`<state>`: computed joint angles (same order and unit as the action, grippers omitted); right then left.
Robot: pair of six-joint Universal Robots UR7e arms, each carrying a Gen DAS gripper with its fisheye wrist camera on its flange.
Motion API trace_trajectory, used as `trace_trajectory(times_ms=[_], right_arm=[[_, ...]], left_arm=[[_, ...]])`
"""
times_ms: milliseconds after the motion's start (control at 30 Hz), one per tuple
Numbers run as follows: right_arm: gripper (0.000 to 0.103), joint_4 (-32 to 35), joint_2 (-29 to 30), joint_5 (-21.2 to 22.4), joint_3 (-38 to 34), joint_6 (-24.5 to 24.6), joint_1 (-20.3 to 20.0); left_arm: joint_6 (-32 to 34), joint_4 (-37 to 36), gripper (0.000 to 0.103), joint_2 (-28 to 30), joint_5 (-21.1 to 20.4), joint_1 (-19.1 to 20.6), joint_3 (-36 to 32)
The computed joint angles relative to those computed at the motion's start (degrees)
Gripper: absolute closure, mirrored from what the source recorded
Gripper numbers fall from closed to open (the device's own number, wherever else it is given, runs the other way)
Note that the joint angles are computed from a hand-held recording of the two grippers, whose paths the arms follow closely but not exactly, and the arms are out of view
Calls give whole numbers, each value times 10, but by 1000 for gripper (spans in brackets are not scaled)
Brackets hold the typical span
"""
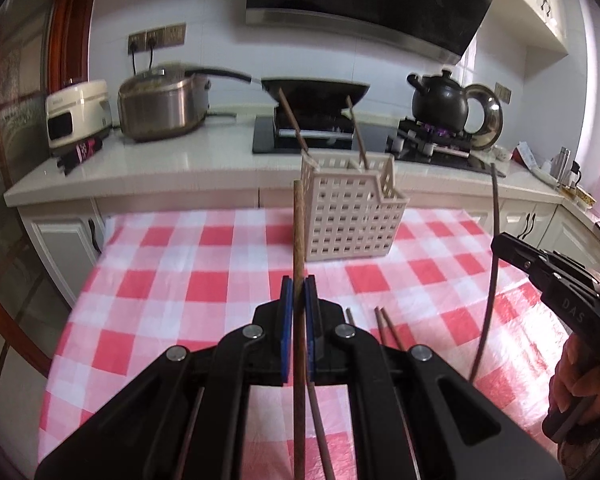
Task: Organize utensils
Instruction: 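Lift both held chopsticks and carry them up toward the white caddy, then lower both chopsticks into the caddy and open both tools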
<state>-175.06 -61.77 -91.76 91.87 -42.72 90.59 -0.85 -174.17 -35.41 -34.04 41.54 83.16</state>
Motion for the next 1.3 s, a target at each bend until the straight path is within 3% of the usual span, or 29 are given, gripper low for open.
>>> trace_trajectory(times_ms=[400,967,1300], right_arm=[[96,-43,-34,28,44,-14,1],[96,-44,2,13,-1,-34,15],[96,-10,63,3,-124,-47,36]], left_arm=[[158,-194,97,44,57,-38,-14],[173,-165,97,55,34,-23,-66],[223,-130,97,94,-9,-13,-204]])
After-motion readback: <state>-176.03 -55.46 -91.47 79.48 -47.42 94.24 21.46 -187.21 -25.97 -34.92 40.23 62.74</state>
